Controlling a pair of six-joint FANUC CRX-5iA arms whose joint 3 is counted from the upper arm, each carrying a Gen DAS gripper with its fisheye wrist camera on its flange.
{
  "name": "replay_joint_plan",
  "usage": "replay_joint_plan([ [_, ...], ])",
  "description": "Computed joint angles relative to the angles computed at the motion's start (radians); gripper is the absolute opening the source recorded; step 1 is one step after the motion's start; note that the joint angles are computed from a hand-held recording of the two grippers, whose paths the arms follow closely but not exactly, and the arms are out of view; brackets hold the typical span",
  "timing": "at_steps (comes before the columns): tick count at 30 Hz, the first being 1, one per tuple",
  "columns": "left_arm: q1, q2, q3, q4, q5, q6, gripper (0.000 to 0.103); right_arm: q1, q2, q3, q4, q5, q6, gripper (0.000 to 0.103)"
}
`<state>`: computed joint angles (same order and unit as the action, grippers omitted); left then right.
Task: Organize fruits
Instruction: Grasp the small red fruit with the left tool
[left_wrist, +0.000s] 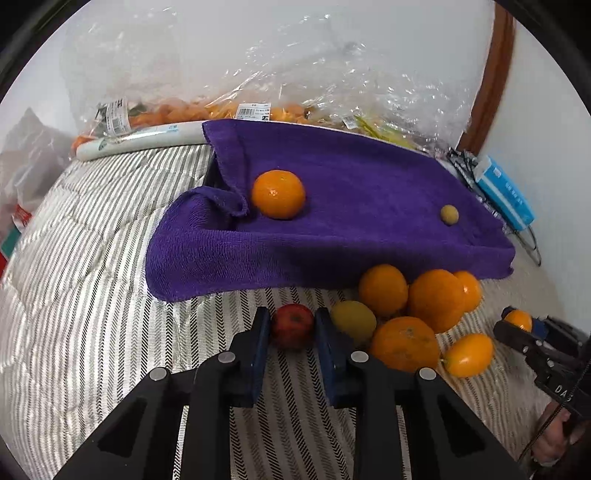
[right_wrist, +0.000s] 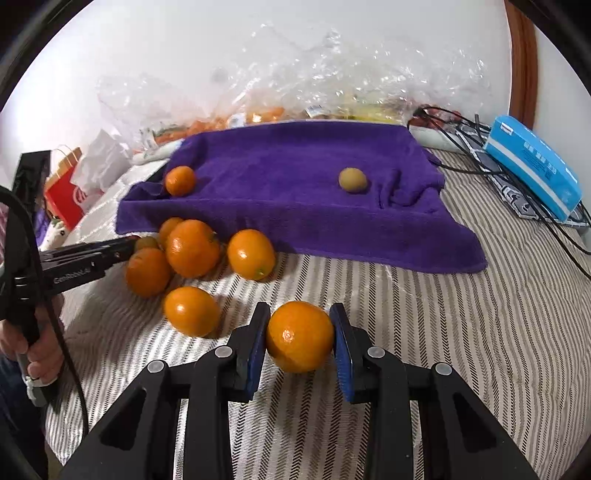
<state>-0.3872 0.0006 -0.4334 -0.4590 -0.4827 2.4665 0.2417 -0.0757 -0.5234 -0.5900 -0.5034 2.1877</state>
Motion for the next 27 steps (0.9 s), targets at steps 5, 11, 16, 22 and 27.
replay_joint_plan([
  [5,0.000,-0.033,-0.030,-0.034,0.044,0.074,0.024,-0.026,0.007,0.016,-0.048,-0.023,0.043,0.033],
  [11,-0.035,-0.045,-0.022,-0.119,0.037,0.168,0.024,-0.045,0.001,0.017,-0.084,-0.024,0.074,0.033],
  [16,-0.083,-0.055,-0.006,-0.233,0.009,0.285,0.024,-0.044,-0.012,0.004,-0.084,0.001,0.059,0.033],
  [22,-0.187,-0.057,0.031,-0.420,-0.078,0.451,0.024,-0.017,-0.036,-0.029,-0.039,0.061,0.000,0.033],
  [27,-0.220,-0.055,0.043,-0.469,-0.113,0.490,0.024,-0.015,-0.049,-0.041,-0.043,0.081,-0.002,0.033],
])
